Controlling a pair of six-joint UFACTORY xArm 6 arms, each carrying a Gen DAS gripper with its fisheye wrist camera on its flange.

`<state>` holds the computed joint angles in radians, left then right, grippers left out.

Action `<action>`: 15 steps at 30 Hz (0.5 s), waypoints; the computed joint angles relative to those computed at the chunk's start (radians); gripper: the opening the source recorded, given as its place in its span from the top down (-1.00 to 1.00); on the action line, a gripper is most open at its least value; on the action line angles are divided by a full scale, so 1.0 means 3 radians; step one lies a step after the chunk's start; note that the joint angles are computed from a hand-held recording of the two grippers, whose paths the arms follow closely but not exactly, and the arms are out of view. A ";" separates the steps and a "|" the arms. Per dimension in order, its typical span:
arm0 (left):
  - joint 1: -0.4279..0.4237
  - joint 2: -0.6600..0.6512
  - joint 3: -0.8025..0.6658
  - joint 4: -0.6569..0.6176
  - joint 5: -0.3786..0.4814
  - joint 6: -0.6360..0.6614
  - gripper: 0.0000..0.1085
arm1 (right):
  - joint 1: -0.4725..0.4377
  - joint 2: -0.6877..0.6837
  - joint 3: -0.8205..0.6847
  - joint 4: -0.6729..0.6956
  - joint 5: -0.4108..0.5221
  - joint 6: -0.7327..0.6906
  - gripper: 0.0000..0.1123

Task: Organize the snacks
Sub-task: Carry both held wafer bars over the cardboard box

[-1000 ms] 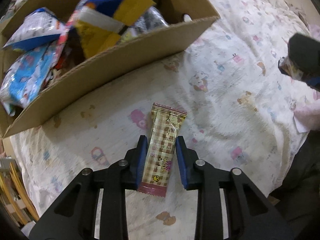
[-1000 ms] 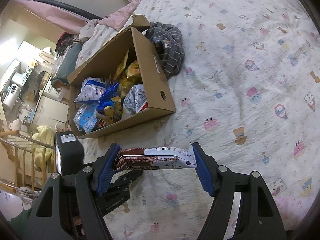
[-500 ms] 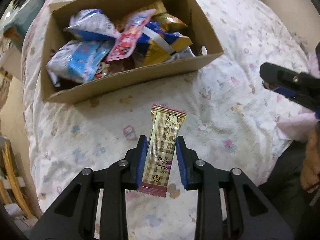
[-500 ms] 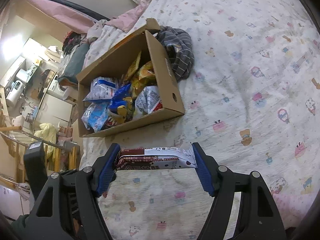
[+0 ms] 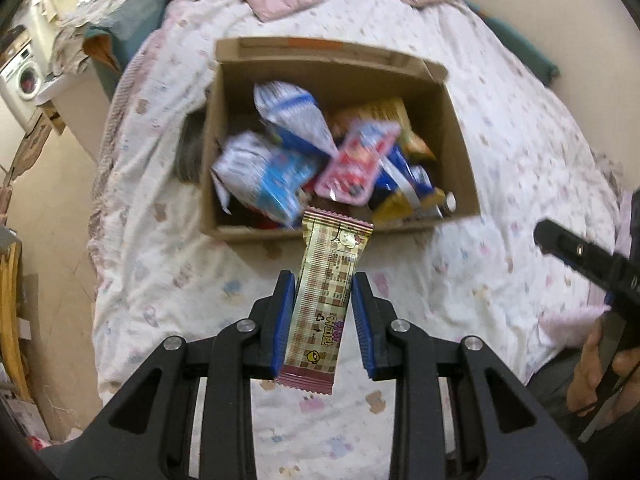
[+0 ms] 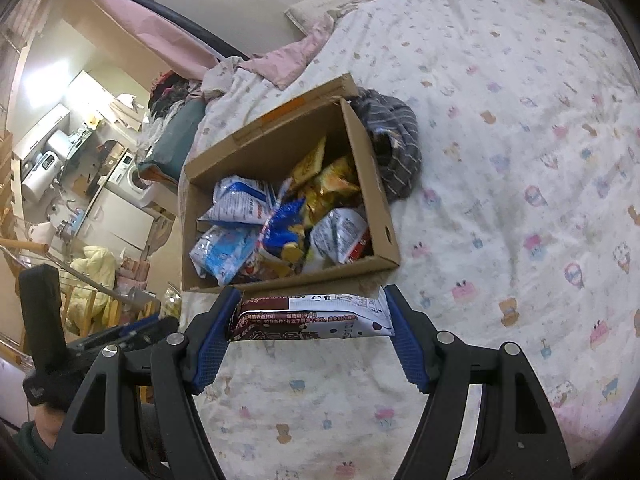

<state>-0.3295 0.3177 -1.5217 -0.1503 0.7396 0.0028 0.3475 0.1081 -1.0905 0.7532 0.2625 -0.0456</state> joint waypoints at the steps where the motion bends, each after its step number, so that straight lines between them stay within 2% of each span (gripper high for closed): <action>1: 0.0031 0.0044 -0.0067 -0.0028 0.0019 0.0009 0.54 | -0.0003 0.0026 -0.0038 0.0028 0.0022 -0.0015 -0.32; 8: 0.0183 0.0269 -0.0423 -0.0006 0.0017 -0.0059 0.54 | -0.0032 0.0215 -0.0311 0.0215 0.0111 -0.0109 -0.32; 15: 0.0261 0.0500 -0.0796 -0.0078 -0.0012 -0.0038 0.53 | -0.0093 0.0460 -0.0703 0.0657 0.0146 -0.0568 -0.33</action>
<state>-0.2513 0.4677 -1.7605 -0.1737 0.7359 -0.0085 0.3195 0.2462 -1.3015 0.9502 0.3062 -0.2160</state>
